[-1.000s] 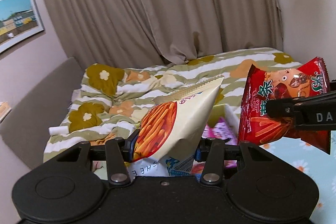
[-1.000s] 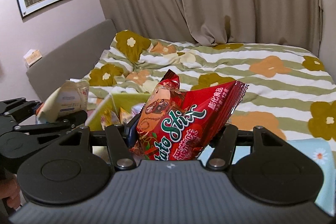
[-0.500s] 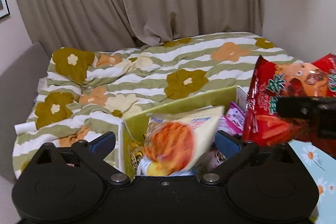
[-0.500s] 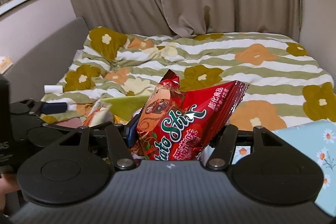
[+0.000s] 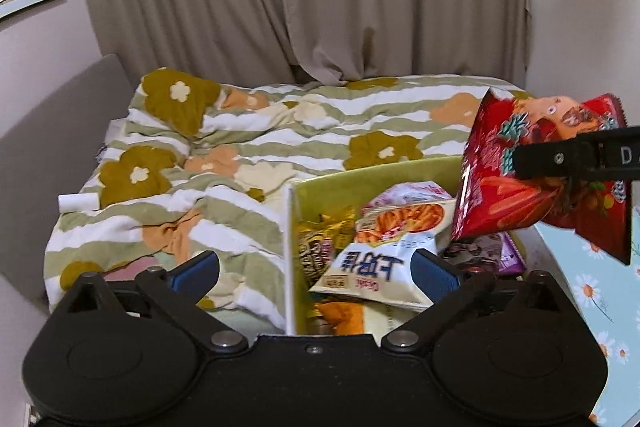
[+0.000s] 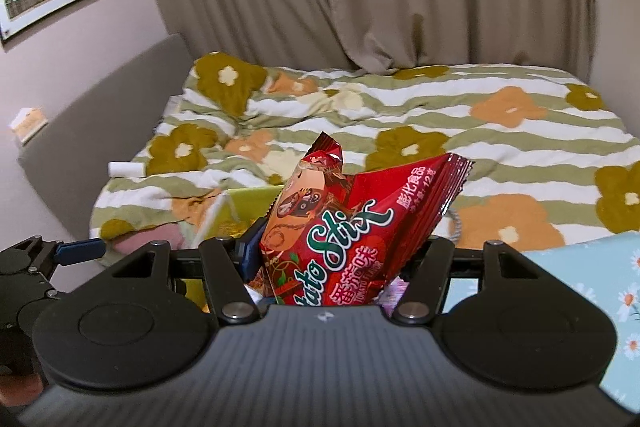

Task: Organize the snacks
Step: 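Carry both bags into the yellow box and open both grippers to drop them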

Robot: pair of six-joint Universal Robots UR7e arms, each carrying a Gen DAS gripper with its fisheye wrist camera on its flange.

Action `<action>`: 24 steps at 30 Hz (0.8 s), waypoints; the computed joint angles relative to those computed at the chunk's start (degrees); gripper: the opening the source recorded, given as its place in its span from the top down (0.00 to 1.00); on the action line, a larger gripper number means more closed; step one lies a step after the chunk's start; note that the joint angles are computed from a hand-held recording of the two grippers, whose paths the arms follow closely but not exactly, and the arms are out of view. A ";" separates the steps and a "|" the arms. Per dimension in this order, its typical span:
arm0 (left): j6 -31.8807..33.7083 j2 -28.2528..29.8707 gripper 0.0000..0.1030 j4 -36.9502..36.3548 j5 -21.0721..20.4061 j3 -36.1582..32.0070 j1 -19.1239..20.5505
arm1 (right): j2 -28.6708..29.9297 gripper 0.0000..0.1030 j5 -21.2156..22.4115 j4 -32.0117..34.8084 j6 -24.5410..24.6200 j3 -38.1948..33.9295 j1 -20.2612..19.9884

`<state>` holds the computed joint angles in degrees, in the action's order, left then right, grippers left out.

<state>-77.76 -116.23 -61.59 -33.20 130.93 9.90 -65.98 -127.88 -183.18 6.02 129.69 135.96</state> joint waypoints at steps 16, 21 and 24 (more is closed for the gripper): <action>-2.96 -3.96 0.00 4.06 -3.27 1.61 -3.36 | 1.68 0.00 -2.83 -4.31 4.14 2.44 2.10; -10.47 -3.10 0.00 10.97 -5.47 0.06 -9.53 | -0.98 0.00 -4.13 -4.62 3.89 3.94 4.58; -16.48 -1.54 0.00 15.26 -7.52 -0.88 -14.46 | -3.65 0.00 -5.02 -4.28 3.24 5.10 6.59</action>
<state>-94.24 -117.76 -46.34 -40.73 130.05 -4.57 -69.63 -132.90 -187.45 9.25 134.79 142.55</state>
